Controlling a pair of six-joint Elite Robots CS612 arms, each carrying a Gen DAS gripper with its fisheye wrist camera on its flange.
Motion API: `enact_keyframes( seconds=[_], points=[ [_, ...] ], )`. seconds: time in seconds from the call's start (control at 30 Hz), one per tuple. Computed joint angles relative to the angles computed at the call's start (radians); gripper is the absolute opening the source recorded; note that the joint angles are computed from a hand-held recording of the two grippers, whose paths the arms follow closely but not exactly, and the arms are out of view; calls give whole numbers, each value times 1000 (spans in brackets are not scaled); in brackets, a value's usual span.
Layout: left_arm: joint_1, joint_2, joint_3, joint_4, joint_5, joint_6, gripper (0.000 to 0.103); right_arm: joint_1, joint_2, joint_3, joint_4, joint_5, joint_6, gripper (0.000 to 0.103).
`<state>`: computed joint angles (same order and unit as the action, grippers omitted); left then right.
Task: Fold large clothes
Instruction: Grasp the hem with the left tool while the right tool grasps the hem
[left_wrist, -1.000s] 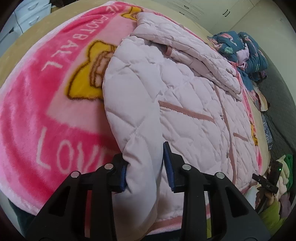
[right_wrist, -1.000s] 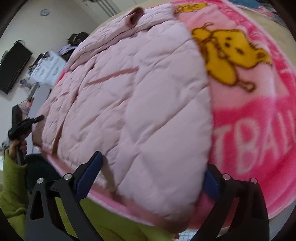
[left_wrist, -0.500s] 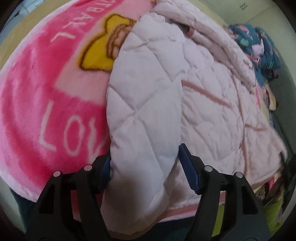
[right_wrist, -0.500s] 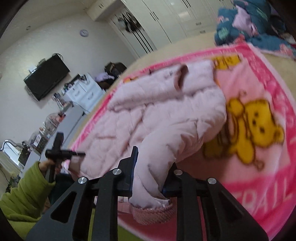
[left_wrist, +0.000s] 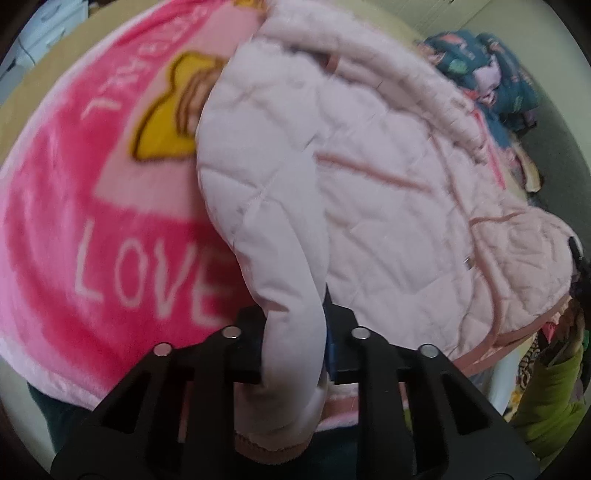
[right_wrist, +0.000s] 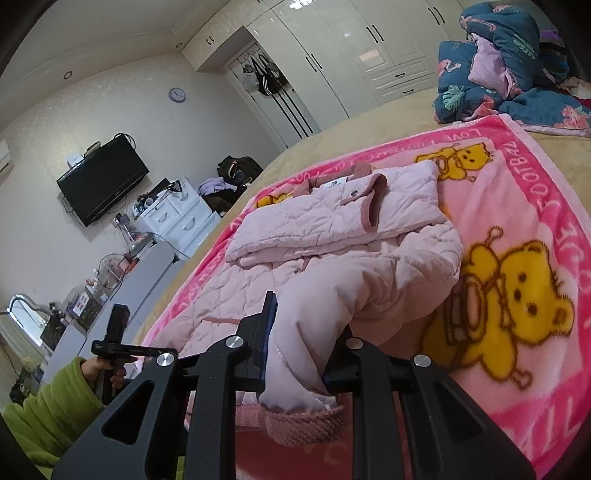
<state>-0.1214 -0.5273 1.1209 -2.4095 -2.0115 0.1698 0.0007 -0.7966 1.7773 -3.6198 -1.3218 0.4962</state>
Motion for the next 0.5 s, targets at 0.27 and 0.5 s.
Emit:
enact_keyframes(
  seconds=[0.27,0.5],
  points=[
    [12,-11,11,-172,-99,-78,10,-3,4,-20,-19,-34,12,18],
    [7,-19,-1,-291,-118,-141,10,-10,2,-35,-50,-66,30,18]
  ],
)
